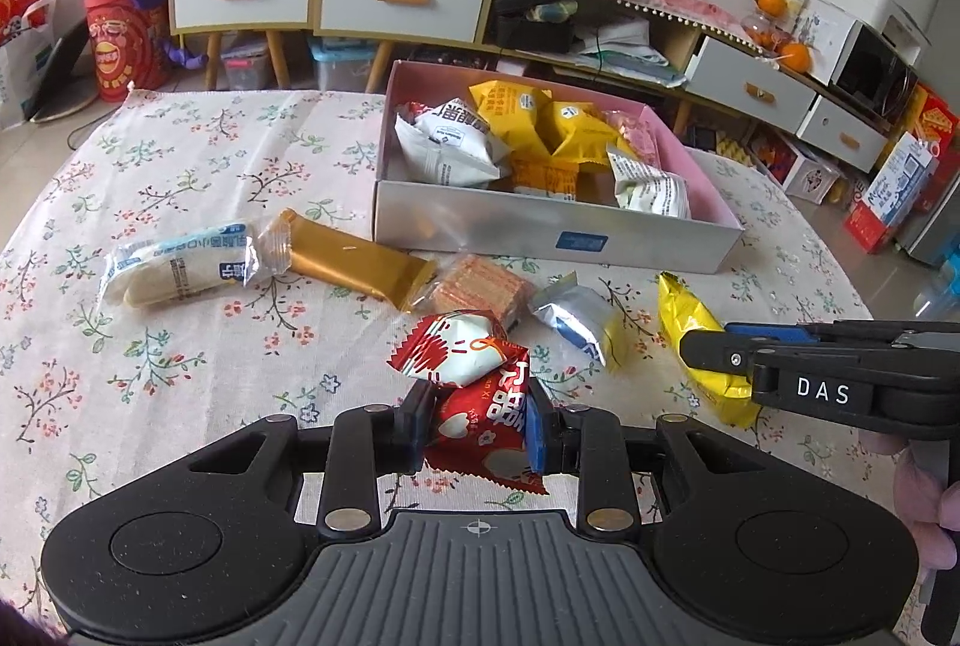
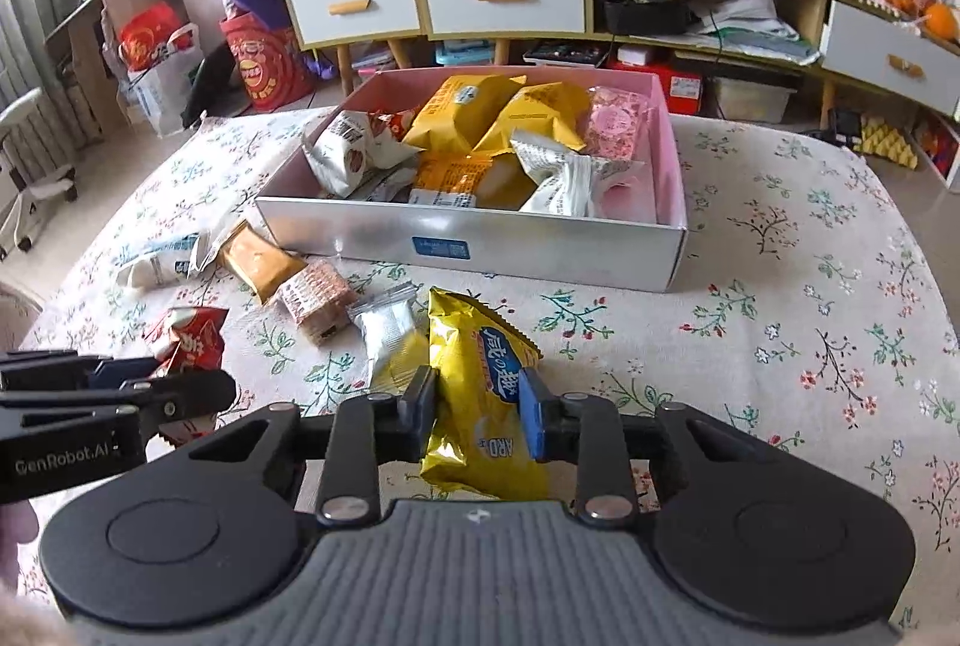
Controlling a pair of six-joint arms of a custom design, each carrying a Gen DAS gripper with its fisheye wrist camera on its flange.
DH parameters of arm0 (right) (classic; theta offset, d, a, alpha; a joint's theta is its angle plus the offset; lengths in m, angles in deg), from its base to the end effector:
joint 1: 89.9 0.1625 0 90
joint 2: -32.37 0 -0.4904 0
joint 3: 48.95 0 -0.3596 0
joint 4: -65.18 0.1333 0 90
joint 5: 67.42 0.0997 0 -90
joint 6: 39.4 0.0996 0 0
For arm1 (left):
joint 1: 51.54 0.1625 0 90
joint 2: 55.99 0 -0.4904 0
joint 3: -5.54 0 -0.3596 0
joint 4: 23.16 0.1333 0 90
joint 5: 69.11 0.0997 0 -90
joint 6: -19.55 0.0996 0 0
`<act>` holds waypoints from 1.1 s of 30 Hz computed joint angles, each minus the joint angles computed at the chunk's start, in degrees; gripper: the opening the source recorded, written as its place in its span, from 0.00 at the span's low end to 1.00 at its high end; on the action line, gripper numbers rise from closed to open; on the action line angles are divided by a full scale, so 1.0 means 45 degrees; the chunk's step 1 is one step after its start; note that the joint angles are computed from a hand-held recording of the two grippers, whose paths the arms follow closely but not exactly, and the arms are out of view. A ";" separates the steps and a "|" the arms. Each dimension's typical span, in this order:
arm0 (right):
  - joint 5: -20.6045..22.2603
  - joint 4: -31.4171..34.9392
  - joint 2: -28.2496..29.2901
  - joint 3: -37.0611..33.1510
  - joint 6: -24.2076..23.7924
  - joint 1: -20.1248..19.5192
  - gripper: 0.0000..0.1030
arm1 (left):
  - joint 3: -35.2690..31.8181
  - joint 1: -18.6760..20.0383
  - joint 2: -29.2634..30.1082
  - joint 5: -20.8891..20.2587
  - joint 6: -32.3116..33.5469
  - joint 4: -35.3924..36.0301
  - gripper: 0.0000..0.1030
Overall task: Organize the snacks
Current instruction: 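Grasp the yellow chip bag with the right tool while the left tool holds the red candy, then carry the red candy and yellow chip bag over the pink box with both tools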
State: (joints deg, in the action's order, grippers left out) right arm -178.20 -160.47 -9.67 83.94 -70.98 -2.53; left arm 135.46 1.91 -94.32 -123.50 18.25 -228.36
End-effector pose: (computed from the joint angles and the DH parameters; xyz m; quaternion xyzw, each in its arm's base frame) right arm 0.0751 -0.4992 0.1355 0.1608 -0.8977 0.3092 0.2696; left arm -0.1432 -0.5144 0.0729 0.2226 0.9072 -0.2813 0.2200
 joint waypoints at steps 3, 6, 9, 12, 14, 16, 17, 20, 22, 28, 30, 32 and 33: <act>0.0002 -0.0043 0.0076 -0.0009 0.0067 -0.0046 0.31 | -0.0025 0.0027 0.0017 -0.0005 0.0031 0.0092 0.27; -0.0573 -0.0250 0.0428 -0.0228 -0.0219 0.0043 0.47 | -0.0101 0.0067 0.0031 0.0006 0.0020 0.0309 0.27; -0.0967 -0.0272 0.0691 -0.0474 -0.0631 0.0058 0.56 | -0.0148 0.0093 0.0060 0.0014 0.0028 0.0425 0.27; -0.1242 0.0073 0.0762 -0.0641 -0.0681 0.0050 0.59 | -0.0188 0.0121 0.0083 0.0015 0.0046 0.0545 0.27; -0.1428 -0.0208 0.0973 -0.0677 -0.1062 0.0085 0.59 | -0.0206 0.0114 0.0095 0.0029 0.0034 0.0637 0.27; -0.1313 -0.0158 0.0930 -0.0616 -0.1283 0.0113 0.48 | -0.0210 0.0100 0.0113 0.0032 0.0051 0.0670 0.27; -0.1284 -0.0030 0.0870 -0.0595 -0.1211 0.0134 0.47 | -0.0205 0.0087 0.0123 0.0039 0.0061 0.0677 0.27; -0.1461 -0.0059 0.0879 -0.0550 -0.1356 0.0249 0.45 | -0.0199 0.0039 0.0140 0.0061 0.0076 0.0724 0.27; -0.1429 0.0054 0.0780 -0.0456 -0.1286 0.0255 0.44 | -0.0175 0.0005 0.0132 0.0042 0.0124 0.0694 0.27; -0.0555 0.0284 0.0126 -0.0213 -0.0532 0.0075 0.44 | -0.0175 0.0014 -0.0022 -0.0189 0.0155 0.0624 0.27; -0.0232 0.0367 -0.0134 -0.0157 -0.0154 0.0008 0.44 | -0.0227 0.0038 -0.0082 -0.0393 0.0215 0.0579 0.27; 0.0108 0.0400 -0.0372 -0.0113 0.0170 -0.0052 0.44 | -0.0344 0.0047 -0.0091 -0.0488 0.0394 0.0504 0.27; 0.0267 0.0447 -0.0466 -0.0126 0.0296 -0.0088 0.44 | -0.0411 0.0053 -0.0093 -0.0543 0.0493 0.0462 0.27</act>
